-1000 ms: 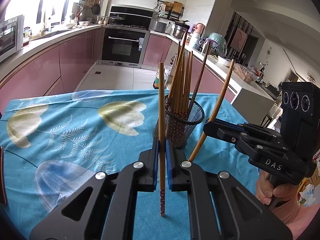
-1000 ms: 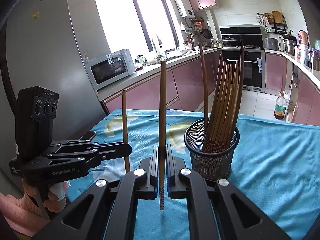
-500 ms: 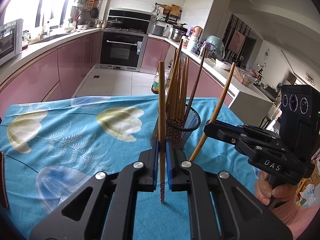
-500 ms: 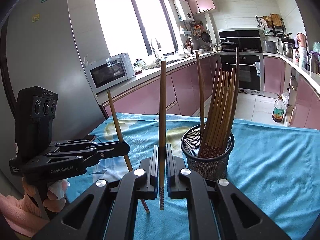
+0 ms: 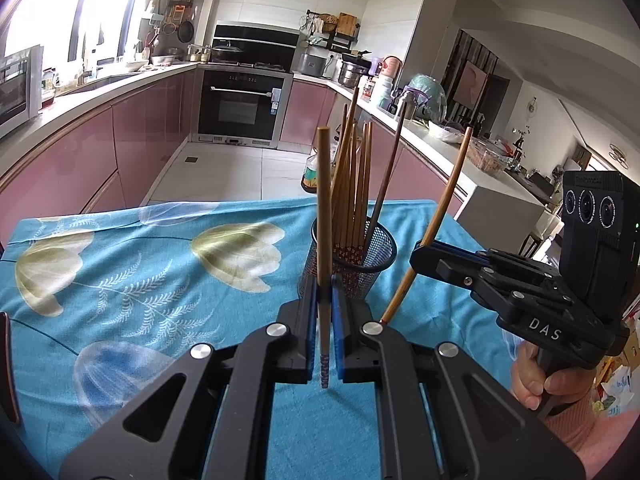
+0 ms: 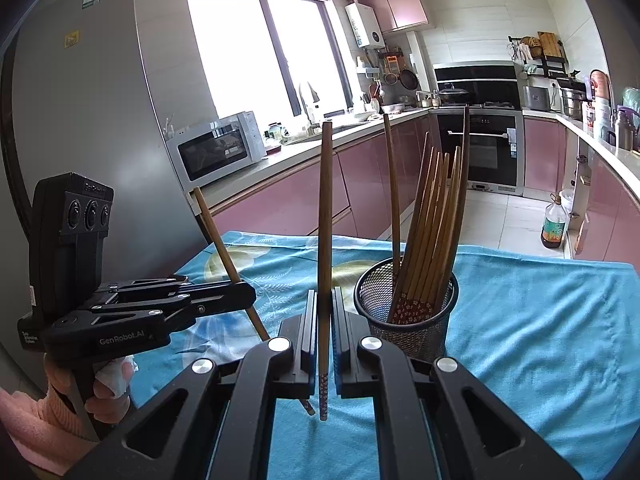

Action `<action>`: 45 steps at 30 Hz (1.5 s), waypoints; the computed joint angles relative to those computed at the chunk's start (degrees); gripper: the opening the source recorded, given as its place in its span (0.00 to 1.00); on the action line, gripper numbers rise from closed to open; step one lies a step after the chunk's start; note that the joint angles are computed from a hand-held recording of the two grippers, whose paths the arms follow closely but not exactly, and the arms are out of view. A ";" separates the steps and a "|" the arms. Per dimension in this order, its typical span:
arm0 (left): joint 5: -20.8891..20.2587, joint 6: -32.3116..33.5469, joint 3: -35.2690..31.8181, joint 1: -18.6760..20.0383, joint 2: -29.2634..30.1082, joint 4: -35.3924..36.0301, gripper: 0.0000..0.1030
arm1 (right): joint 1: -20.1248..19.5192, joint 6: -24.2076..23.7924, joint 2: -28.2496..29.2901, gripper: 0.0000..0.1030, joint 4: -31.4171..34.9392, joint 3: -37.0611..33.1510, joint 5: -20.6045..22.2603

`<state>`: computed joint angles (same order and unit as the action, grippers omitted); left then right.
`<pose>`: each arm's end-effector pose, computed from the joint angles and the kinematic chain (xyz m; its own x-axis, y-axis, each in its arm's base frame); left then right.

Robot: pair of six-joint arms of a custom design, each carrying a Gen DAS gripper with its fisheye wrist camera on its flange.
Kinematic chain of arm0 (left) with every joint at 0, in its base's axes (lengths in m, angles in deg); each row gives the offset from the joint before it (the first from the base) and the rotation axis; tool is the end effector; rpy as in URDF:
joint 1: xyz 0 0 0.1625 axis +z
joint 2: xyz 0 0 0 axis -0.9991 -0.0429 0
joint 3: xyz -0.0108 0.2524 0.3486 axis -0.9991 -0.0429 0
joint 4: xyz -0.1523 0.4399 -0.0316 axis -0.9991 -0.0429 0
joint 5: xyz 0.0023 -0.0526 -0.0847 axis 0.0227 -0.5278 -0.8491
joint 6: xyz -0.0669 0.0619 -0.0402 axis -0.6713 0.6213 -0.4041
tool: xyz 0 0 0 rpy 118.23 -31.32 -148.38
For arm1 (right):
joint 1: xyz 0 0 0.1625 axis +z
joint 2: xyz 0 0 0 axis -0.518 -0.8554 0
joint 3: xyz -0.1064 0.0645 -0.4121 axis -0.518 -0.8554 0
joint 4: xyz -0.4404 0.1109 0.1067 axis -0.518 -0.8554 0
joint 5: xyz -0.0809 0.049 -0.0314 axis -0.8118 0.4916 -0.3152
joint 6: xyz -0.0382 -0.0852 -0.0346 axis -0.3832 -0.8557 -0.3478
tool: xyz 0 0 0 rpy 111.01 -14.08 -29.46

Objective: Organize utensils
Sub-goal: 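Hold both chopsticks upright and bring the grippers over the mesh cup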

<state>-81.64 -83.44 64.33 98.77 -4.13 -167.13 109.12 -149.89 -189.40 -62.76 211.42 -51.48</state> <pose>-0.4518 -0.3119 0.0493 -0.8566 0.0077 -0.5159 0.4206 0.5895 -0.6896 0.0791 -0.4064 0.4348 -0.5873 -0.7769 0.2270 -0.7816 0.4716 -0.4082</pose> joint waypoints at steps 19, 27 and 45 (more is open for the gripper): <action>0.74 1.78 -0.49 0.06 0.15 -0.82 0.07 | -0.15 -0.07 -0.27 0.05 -0.43 -0.22 0.68; 0.83 2.54 -1.01 0.27 0.37 -0.99 0.07 | 0.04 0.20 0.10 0.05 -0.93 -0.56 0.56; 1.26 4.39 -1.80 0.68 0.84 -2.00 0.07 | 0.42 0.44 -0.05 0.05 -1.88 -0.45 0.50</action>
